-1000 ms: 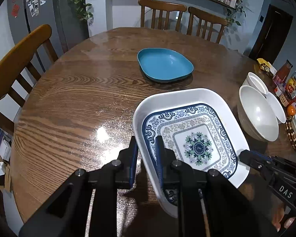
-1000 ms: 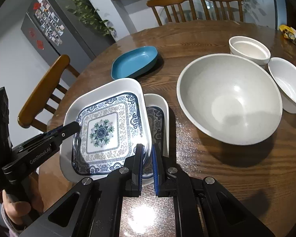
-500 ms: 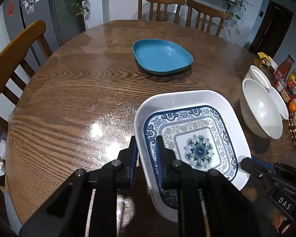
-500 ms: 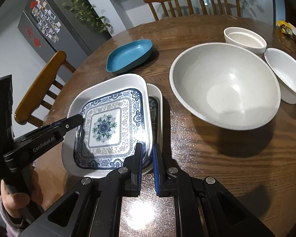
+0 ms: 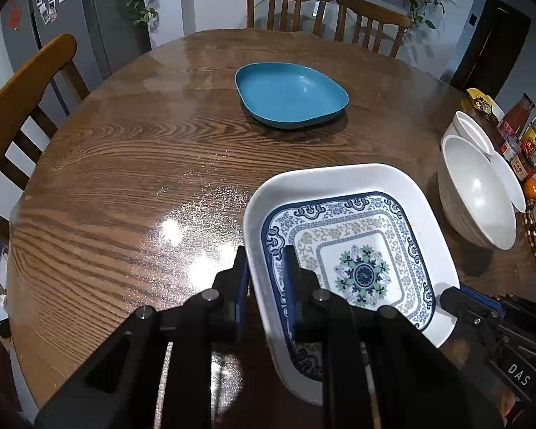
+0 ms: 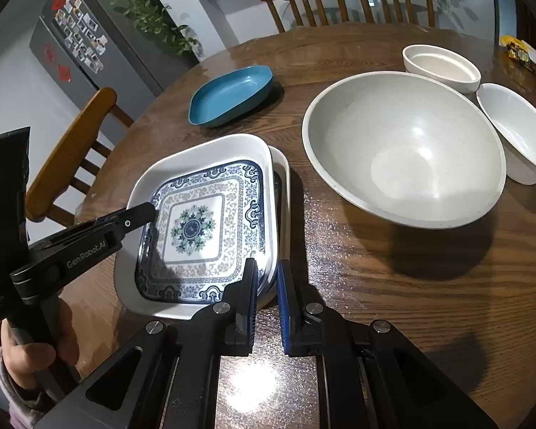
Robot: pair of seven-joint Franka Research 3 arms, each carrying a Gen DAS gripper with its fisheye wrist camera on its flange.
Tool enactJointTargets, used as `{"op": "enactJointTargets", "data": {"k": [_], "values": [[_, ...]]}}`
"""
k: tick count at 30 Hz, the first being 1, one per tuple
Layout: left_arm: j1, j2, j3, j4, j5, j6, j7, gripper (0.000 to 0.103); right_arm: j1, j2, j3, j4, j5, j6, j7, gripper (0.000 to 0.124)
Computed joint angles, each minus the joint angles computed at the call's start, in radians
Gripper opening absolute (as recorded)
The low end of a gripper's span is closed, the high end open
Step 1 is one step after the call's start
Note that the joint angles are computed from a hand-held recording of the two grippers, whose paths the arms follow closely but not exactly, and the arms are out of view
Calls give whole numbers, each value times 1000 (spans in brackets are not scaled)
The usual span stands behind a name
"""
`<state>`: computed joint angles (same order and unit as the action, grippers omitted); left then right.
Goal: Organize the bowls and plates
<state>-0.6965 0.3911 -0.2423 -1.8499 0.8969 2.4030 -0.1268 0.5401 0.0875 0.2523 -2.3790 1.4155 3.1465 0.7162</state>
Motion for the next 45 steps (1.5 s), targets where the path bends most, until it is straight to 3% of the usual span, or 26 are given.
{"op": "enactJointTargets", "data": {"k": [22, 27, 29, 31, 34, 37, 39, 45], "values": [[-7, 20, 2, 23, -18, -14, 23, 16, -14, -14, 0, -48, -294, 5, 279, 13], [-7, 20, 5, 22, -18, 0, 21, 16, -23, -12, 6, -48, -313, 3, 301, 13], [-8, 16, 6, 20, -15, 0, 21, 16, -34, -12, 19, -36, -250, -7, 242, 14], [-9, 12, 6, 15, -10, 2, 18, 17, -22, -13, 9, -43, -292, 3, 279, 14], [-10, 0, 6, 3, 1, 2, 8, 23, -22, -15, 10, -46, -303, 4, 292, 14], [-14, -13, 5, -7, 17, -8, -16, 35, -23, -23, 16, -48, -268, 8, 264, 14], [-14, -23, 3, -14, 26, -16, -33, 45, -10, -32, 8, -64, -318, 31, 310, 14], [-9, -52, -7, -38, 56, -39, -83, 66, 8, -75, 15, -34, -7, 30, -11, 14]]}}
